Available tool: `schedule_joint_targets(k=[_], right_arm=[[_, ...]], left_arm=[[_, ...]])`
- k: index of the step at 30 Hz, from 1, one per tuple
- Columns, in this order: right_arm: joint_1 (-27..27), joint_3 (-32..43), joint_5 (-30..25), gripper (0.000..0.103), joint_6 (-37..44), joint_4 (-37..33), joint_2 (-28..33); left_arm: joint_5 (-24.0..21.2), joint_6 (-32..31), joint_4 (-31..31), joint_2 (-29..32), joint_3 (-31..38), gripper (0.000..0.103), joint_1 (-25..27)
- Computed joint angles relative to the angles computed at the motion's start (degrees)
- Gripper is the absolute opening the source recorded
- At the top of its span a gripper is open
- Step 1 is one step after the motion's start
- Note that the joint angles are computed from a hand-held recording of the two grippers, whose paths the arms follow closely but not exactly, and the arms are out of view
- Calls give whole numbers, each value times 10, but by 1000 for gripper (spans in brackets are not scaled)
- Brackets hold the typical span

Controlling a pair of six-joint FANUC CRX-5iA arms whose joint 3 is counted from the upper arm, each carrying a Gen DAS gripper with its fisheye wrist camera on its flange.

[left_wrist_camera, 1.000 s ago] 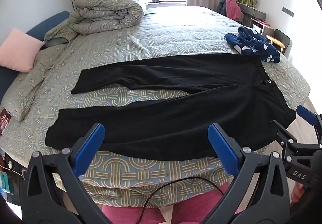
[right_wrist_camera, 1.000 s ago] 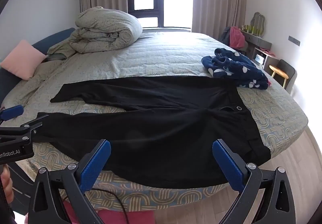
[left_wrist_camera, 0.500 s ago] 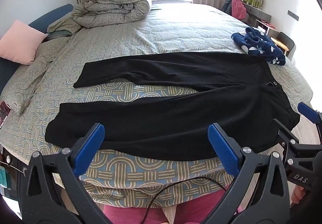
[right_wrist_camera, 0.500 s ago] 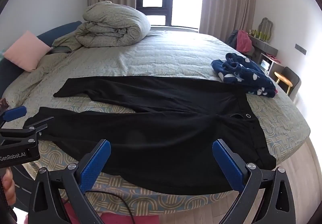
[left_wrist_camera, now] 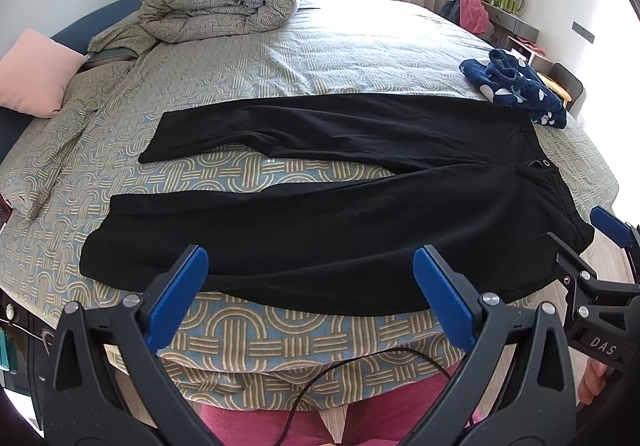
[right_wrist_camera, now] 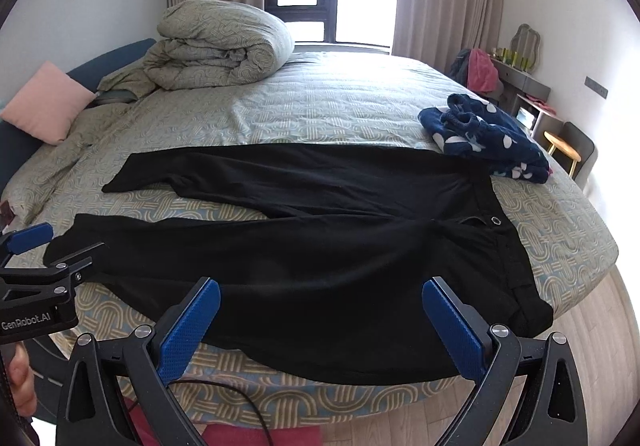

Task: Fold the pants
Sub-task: 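Move both grippers toward the black pants lying flat on the bed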

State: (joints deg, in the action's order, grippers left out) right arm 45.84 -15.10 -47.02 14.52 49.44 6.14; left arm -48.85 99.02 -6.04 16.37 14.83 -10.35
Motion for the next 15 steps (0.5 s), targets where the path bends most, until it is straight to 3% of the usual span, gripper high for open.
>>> schedule_joint_targets(k=[15], right_arm=[[-1, 11, 0, 103, 10, -33, 6]], left_arm=[[-3, 1, 27, -1, -15, 102, 17]])
